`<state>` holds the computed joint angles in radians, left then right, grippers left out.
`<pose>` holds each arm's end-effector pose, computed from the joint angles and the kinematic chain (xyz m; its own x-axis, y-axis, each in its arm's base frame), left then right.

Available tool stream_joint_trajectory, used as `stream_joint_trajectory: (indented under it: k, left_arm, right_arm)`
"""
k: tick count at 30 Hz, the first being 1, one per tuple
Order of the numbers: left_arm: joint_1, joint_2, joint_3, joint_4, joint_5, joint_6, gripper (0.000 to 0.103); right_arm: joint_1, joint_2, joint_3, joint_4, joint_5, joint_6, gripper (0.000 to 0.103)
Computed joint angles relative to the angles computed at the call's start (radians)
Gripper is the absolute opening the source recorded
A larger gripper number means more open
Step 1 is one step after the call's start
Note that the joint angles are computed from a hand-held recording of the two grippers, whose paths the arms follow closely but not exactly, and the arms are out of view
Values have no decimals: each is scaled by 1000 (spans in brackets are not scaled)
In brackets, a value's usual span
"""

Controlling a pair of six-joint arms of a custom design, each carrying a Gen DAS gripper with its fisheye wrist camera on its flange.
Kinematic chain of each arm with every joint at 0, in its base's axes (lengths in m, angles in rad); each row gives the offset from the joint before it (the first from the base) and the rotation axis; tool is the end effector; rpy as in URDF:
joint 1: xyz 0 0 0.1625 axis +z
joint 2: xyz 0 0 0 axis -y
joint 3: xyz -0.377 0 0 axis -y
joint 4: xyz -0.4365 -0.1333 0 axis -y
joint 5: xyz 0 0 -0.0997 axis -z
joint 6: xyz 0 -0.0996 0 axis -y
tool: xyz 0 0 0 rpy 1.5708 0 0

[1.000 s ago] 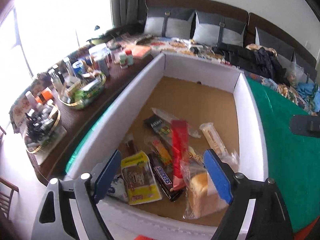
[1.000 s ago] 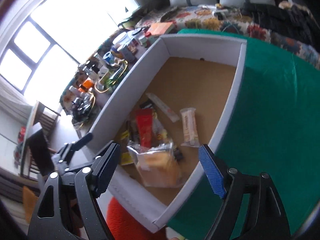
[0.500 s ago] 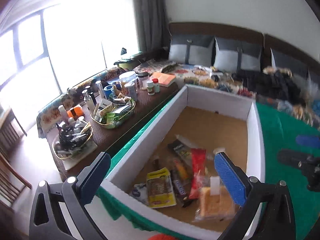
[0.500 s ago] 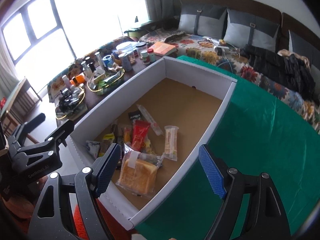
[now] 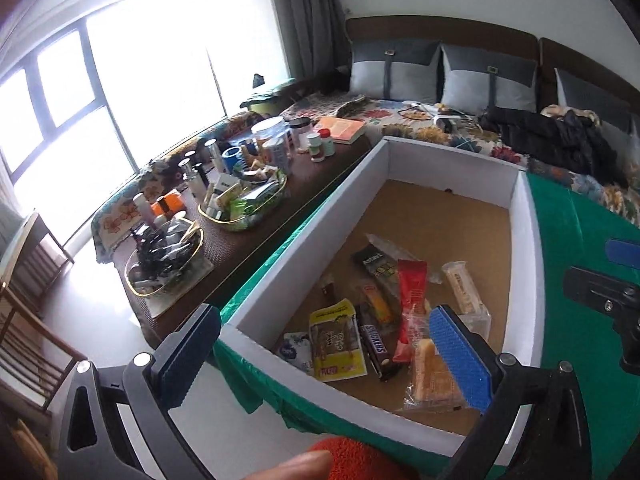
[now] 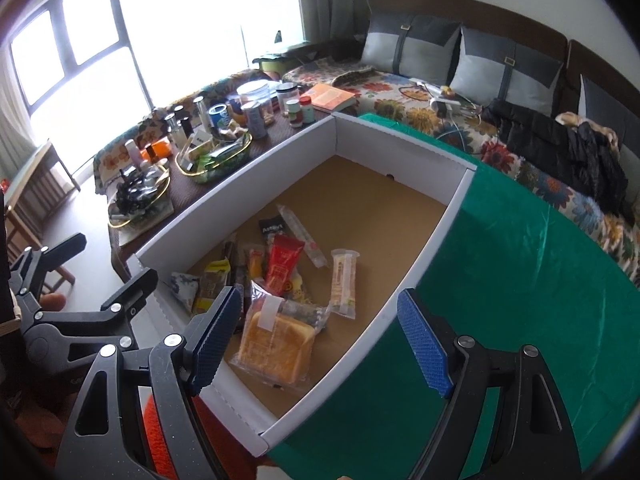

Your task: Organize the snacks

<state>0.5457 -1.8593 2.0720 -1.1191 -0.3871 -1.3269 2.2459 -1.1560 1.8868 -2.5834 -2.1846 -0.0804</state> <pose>-0.2032 -0.3873 0.3407 -0.5825 -0.2470 -0.7744 0.4460 0.6994 -0.5586 0.4314 -0.4173 0.1657 -0.6877 -0.4448 0.5738 -0.6577 0.7164 -0.2328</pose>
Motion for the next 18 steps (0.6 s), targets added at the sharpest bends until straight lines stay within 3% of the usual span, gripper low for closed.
stream_joint_trajectory:
  k: [3, 8, 18]
  left_arm:
    - [-1, -27, 25, -87, -10, 79, 103]
    - [5, 9, -5, -19, -31, 40, 103]
    - [20, -11, 3, -133, -51, 123, 103]
  right_arm:
    - [2, 2, -2, 9, -9, 14, 83]
    - [6, 10, -11, 36, -27, 28, 83]
    - [3, 18, -18, 75, -47, 43, 83]
